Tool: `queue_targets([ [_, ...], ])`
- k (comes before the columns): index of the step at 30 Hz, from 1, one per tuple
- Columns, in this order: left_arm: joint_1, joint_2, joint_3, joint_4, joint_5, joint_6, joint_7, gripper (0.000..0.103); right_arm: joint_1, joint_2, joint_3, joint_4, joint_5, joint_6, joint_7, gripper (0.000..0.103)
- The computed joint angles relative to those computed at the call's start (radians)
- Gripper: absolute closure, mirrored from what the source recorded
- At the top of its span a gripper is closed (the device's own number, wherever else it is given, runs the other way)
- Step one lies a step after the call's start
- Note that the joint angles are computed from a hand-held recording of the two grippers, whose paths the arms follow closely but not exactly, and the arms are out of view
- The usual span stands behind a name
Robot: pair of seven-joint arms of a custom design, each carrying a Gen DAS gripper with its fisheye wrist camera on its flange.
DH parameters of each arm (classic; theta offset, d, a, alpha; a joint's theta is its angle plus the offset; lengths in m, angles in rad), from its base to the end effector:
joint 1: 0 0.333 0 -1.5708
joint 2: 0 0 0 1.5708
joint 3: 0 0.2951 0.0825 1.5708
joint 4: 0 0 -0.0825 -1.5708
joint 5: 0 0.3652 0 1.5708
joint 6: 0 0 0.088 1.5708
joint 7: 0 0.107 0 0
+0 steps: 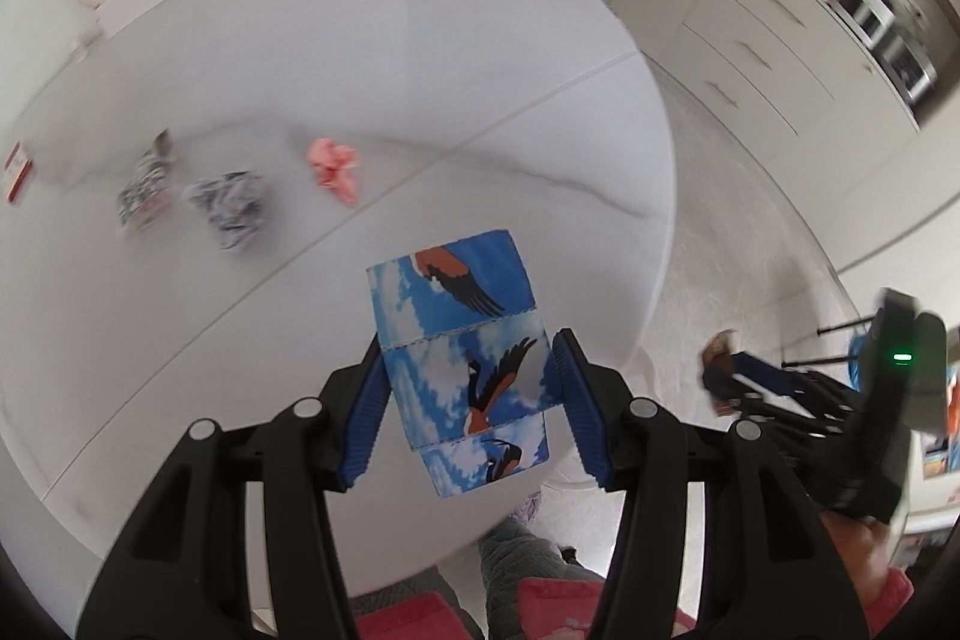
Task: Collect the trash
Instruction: 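Carry the bird-print box and brown wrapper over the bin and release both tools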
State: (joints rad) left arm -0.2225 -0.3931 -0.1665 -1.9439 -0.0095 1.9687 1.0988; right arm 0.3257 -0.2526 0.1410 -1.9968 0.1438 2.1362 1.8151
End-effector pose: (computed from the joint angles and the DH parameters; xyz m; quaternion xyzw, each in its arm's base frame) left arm 0.4125 -0.1863 0.6620 -0.7203 0.6622 -0.1824 0.0971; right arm 0.4434 0.2380 0.5912 -0.7497 0.6309 -0.0358 0.1966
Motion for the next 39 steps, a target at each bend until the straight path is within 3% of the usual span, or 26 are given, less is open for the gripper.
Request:
queue_targets([
  [5,-0.036,0.031,-0.055,0.039,0.029,-0.02,-0.02,0.051,-0.004,0.038,-0.03,-0.112,0.052,0.026,-0.098,0.058],
  [9,-0.06,0.058,-0.081,0.065,0.049,-0.058,-0.054,0.051,-0.01,0.091,-0.039,-0.141,0.069,0.025,-0.146,0.034],
  [12,-0.079,0.08,-0.097,0.081,0.066,-0.073,-0.067,0.051,-0.021,0.077,-0.052,-0.159,0.097,0.023,-0.163,0.025],
  [18,-0.129,0.166,-0.128,0.138,0.076,-0.089,-0.052,0.051,-0.079,-0.074,-0.064,-0.203,0.033,0.013,-0.127,0.012],
  [27,-0.195,0.345,-0.156,0.153,0.039,0.004,-0.009,0.05,-0.195,-0.271,-0.082,-0.214,-0.058,-0.046,-0.129,0.005],
  [32,-0.204,0.415,-0.156,0.15,0.051,0.016,-0.034,0.038,-0.23,-0.322,-0.081,-0.237,-0.072,-0.066,-0.133,0.005],
  [39,-0.211,0.393,-0.159,0.161,0.07,0.02,-0.09,0.012,-0.245,-0.34,-0.078,-0.242,-0.062,-0.077,-0.146,0.005],
])
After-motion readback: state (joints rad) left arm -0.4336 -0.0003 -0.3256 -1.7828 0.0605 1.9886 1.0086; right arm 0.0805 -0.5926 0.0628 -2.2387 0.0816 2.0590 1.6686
